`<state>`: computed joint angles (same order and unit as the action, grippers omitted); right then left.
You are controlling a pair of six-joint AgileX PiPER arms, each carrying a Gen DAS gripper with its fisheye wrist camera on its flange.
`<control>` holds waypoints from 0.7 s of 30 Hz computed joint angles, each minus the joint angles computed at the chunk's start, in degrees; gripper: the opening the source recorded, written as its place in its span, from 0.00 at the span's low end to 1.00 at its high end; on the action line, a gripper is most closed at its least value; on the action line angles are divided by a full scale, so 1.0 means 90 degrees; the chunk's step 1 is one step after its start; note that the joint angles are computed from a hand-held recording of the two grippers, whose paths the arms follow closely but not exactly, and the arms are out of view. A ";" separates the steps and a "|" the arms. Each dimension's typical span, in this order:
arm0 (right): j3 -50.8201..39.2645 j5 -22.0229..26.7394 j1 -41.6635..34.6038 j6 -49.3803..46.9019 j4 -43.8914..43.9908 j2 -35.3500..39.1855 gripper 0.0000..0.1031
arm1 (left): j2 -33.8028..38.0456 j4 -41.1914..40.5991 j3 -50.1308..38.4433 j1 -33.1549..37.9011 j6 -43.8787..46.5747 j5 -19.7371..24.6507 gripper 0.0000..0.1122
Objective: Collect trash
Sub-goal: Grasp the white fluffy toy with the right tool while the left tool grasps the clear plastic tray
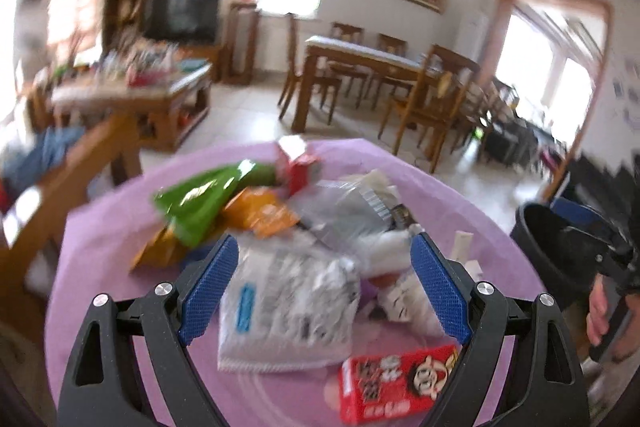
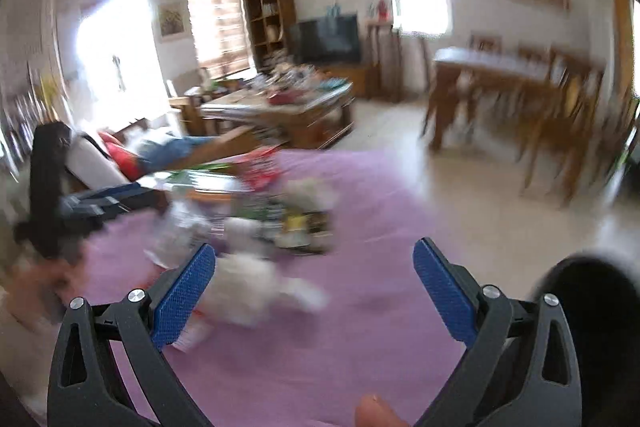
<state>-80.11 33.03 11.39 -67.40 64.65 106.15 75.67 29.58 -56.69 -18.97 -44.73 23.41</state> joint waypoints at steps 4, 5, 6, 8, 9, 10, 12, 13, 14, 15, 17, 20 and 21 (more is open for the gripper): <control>-0.0497 0.0343 0.0319 0.1074 -0.0265 0.0541 0.70 | 0.0730 0.1744 -0.0724 -0.0632 -0.0790 0.0643 0.77; -0.0470 0.0237 0.0420 0.1089 -0.0284 0.0578 0.70 | 0.0916 0.1830 -0.0895 -0.0653 -0.0747 0.0707 0.77; -0.0487 0.0285 0.0471 0.1123 -0.0282 0.0640 0.70 | 0.1092 0.1747 -0.1044 -0.0607 -0.0550 0.0700 0.73; -0.0507 0.0439 0.0509 0.1126 -0.0264 0.0748 0.65 | 0.1437 0.1127 -0.1426 -0.0388 0.0177 0.0724 0.54; -0.0499 0.0436 0.0545 0.1188 -0.0369 0.0733 0.63 | 0.1648 0.0605 -0.1637 -0.0229 0.0628 0.0746 0.43; -0.0532 0.0406 0.0614 0.1255 -0.0484 0.0765 0.61 | 0.1750 0.0294 -0.1734 -0.0131 0.0824 0.0734 0.43; -0.0562 0.0405 0.0666 0.1323 -0.0575 0.0813 0.61 | 0.1802 0.0226 -0.1713 -0.0004 0.0733 0.0668 0.41; -0.0699 0.0418 0.0730 0.1542 -0.0809 0.0896 0.61 | 0.1784 0.0159 -0.1693 -0.0010 0.0743 0.0671 0.41; -0.0774 0.0444 0.0743 0.1656 -0.0960 0.0948 0.61 | 0.1718 -0.0136 -0.1616 0.0088 0.0867 0.0537 0.40; -0.0830 0.0456 0.0780 0.1767 -0.1109 0.0989 0.61 | 0.1719 -0.0318 -0.1563 0.0197 0.0979 0.0396 0.39; -0.0895 0.0436 0.0896 0.1907 -0.1403 0.1085 0.60 | 0.1581 -0.0152 -0.1321 0.0226 0.0736 0.0212 0.38; -0.0968 0.0267 0.1125 0.2384 -0.2075 0.1076 0.44 | 0.1331 -0.0158 -0.1014 0.0238 0.0624 -0.0031 0.36; -0.0905 0.0182 0.1168 0.2426 -0.2153 0.1019 0.41 | 0.1173 -0.0130 -0.0835 0.0256 0.0531 -0.0141 0.36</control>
<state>-88.25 34.67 21.90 -45.57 45.28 115.32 86.23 28.41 -64.20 -16.66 -39.95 22.15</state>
